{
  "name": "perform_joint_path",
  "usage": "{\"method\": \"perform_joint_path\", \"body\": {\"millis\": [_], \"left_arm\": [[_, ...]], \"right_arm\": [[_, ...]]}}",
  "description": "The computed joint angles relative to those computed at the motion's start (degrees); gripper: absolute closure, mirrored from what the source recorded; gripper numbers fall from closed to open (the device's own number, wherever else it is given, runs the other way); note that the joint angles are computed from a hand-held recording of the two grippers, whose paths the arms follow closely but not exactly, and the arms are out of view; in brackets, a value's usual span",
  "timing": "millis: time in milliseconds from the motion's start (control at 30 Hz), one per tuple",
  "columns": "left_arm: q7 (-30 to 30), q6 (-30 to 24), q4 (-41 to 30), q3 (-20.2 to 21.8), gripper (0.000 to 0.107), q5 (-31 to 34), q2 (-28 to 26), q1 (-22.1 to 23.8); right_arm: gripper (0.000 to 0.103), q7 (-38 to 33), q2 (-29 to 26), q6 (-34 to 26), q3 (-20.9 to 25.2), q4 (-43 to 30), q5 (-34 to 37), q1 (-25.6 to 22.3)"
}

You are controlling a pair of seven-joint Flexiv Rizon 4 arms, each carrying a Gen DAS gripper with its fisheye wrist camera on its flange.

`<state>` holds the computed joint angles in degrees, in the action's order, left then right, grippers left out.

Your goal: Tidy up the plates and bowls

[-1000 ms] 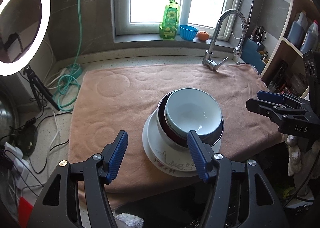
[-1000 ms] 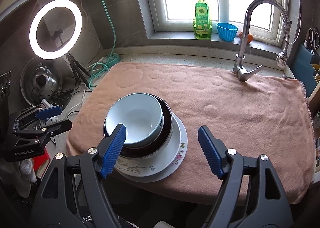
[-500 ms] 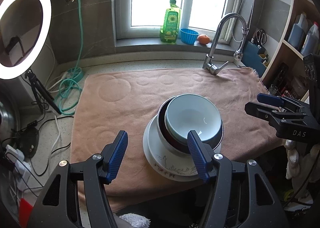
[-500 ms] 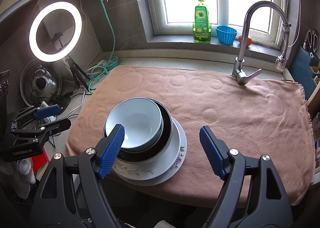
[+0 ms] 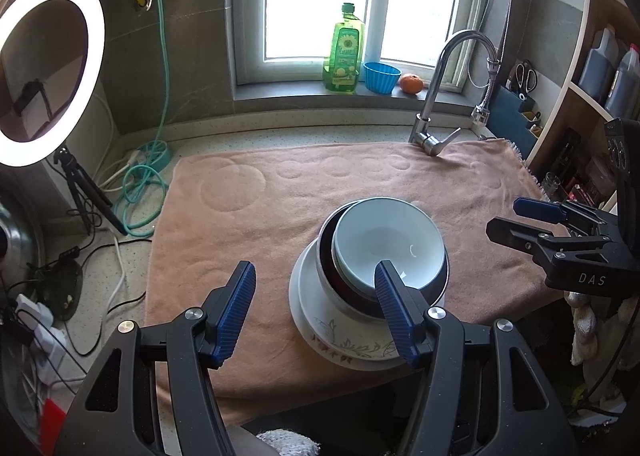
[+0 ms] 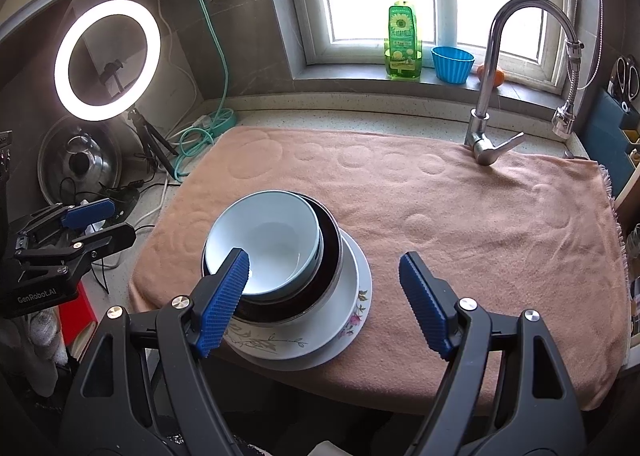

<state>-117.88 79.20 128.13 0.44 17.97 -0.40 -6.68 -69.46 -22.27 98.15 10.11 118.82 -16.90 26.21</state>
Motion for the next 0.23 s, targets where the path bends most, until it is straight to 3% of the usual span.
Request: {"method": "perform_joint_path", "body": {"millis": [233], "left_arm": [[-3.4,-0.8,-1.7,0.0,0.045,4.6,-0.2,0.3]], "right_arm": [[0.023,-0.4,-0.4,-0.4,1.1,-0.6,0.1,-1.1]]}}
